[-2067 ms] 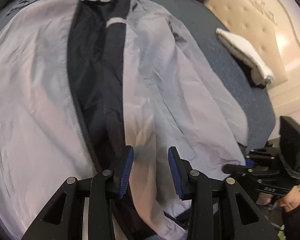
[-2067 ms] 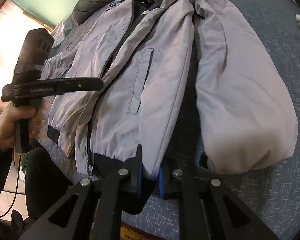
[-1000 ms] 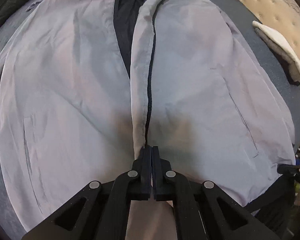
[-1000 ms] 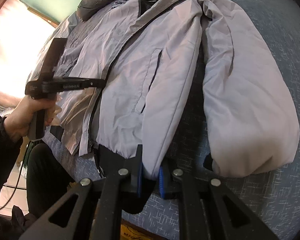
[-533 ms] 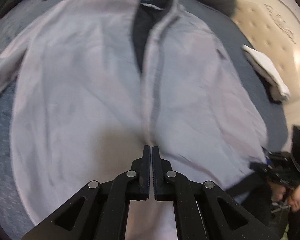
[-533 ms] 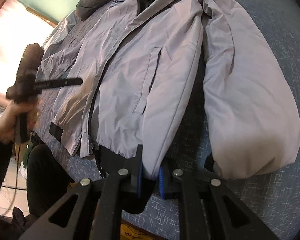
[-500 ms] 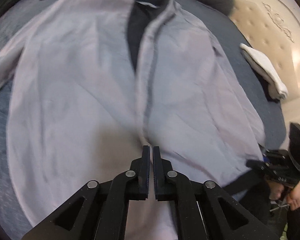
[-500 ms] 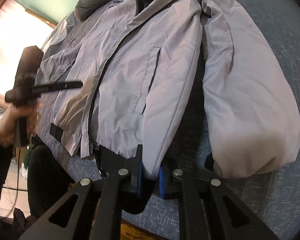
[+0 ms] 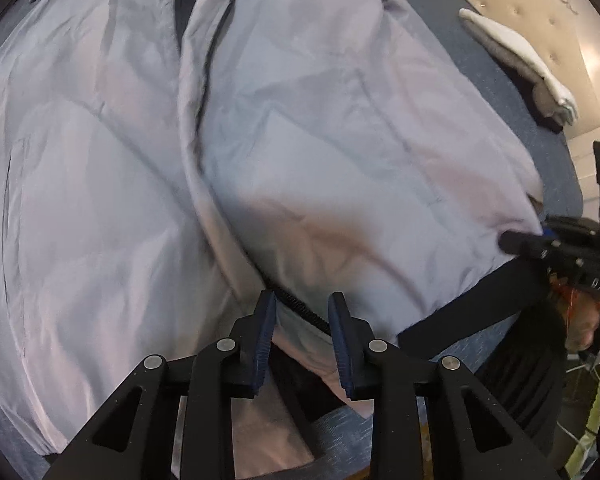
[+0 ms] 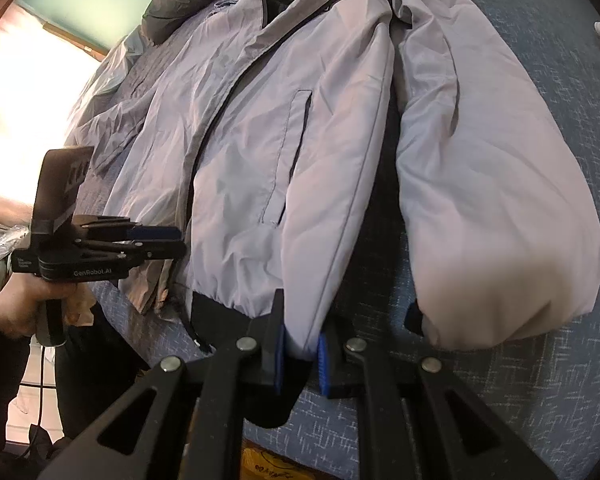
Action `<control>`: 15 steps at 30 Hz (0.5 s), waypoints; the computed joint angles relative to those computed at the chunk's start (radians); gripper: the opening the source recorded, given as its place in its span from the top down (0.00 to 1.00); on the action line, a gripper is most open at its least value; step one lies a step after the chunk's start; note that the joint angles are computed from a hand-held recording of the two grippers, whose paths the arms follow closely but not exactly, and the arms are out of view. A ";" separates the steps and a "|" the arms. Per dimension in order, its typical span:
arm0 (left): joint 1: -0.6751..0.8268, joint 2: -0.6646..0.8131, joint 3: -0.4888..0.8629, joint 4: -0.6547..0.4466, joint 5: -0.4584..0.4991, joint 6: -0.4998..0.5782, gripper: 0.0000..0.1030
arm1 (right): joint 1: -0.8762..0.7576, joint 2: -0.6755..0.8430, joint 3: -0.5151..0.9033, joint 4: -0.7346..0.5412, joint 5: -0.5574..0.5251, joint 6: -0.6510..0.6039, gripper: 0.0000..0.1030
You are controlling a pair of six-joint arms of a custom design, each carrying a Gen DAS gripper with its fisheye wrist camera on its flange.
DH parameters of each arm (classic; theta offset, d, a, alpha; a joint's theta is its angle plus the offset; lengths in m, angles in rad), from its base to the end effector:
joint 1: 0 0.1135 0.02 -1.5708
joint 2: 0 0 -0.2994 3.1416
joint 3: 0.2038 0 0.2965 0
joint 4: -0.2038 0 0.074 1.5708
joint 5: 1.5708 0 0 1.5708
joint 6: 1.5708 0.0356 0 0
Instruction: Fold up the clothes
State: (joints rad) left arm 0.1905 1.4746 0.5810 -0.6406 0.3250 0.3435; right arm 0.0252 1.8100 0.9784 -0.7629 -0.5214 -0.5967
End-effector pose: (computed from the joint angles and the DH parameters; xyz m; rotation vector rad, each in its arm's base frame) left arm 0.2220 0.0312 0.1152 0.2372 2.9770 -0.4579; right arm 0.3279 0.0260 0.1254 -0.8851 2.7843 0.7575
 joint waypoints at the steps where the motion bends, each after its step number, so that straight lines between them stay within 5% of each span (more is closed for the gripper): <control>1: 0.013 -0.006 -0.001 -0.010 -0.012 0.016 0.71 | 0.000 0.000 0.000 -0.001 -0.001 -0.001 0.88; 8: 0.146 -0.033 0.027 -0.082 -0.063 0.119 0.71 | -0.005 0.006 0.002 0.000 -0.008 0.002 0.88; 15: 0.142 -0.100 0.035 -0.153 0.027 0.120 0.71 | -0.006 0.004 0.000 0.002 -0.008 0.005 0.88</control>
